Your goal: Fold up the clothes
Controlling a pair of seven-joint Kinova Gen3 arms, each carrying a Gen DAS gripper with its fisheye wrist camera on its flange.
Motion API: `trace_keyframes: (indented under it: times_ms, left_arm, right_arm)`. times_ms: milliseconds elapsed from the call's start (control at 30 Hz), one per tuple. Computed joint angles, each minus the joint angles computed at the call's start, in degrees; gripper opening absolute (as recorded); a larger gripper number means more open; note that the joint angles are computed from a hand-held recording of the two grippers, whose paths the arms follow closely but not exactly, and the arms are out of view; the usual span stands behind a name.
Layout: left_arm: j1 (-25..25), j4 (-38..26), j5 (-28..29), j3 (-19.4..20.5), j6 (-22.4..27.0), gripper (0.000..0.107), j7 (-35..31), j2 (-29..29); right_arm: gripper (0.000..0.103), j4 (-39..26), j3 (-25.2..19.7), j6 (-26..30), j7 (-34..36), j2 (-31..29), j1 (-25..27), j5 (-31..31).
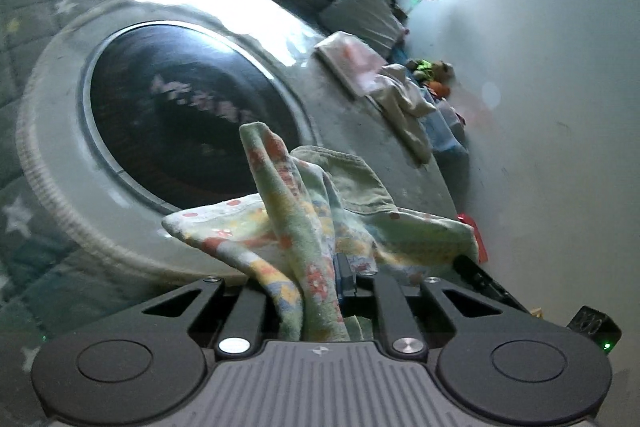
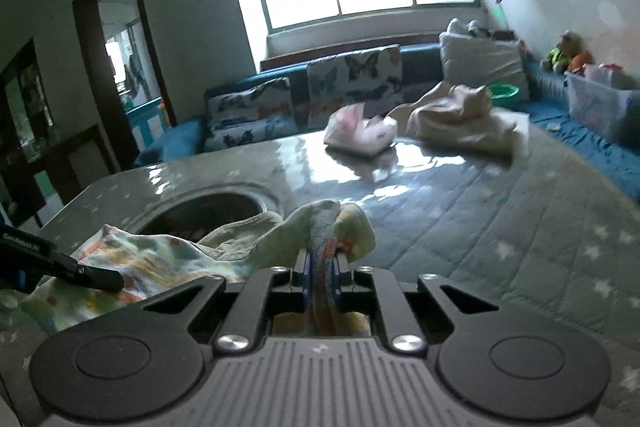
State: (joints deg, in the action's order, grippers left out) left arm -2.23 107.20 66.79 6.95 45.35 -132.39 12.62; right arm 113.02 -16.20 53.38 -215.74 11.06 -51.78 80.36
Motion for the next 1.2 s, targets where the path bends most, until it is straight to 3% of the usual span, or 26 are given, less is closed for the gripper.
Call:
trace_keyframes:
  times_ms: [367, 733, 1200]
  left_arm:
    - [3.89, -7.24, -5.59, 2.76, -0.55, 0.013, 5.1, 2.16]
    - [6.04, -13.12, -10.61, 5.07, -0.04, 0.014, 10.55, 4.5]
    - [8.36, -15.49, -14.91, 6.04, -0.43, 0.014, 14.13, 2.59]
  right_arm:
    - [0.009, -0.19, -2.15, 12.21, 2.08, -2.49, -3.22, -4.46]
    - [0.009, -0.71, -3.7, 19.67, 4.27, -3.8, -4.53, -6.27]
    - [0.009, -0.82, -5.87, 28.72, 4.95, -4.73, -7.41, -6.33]
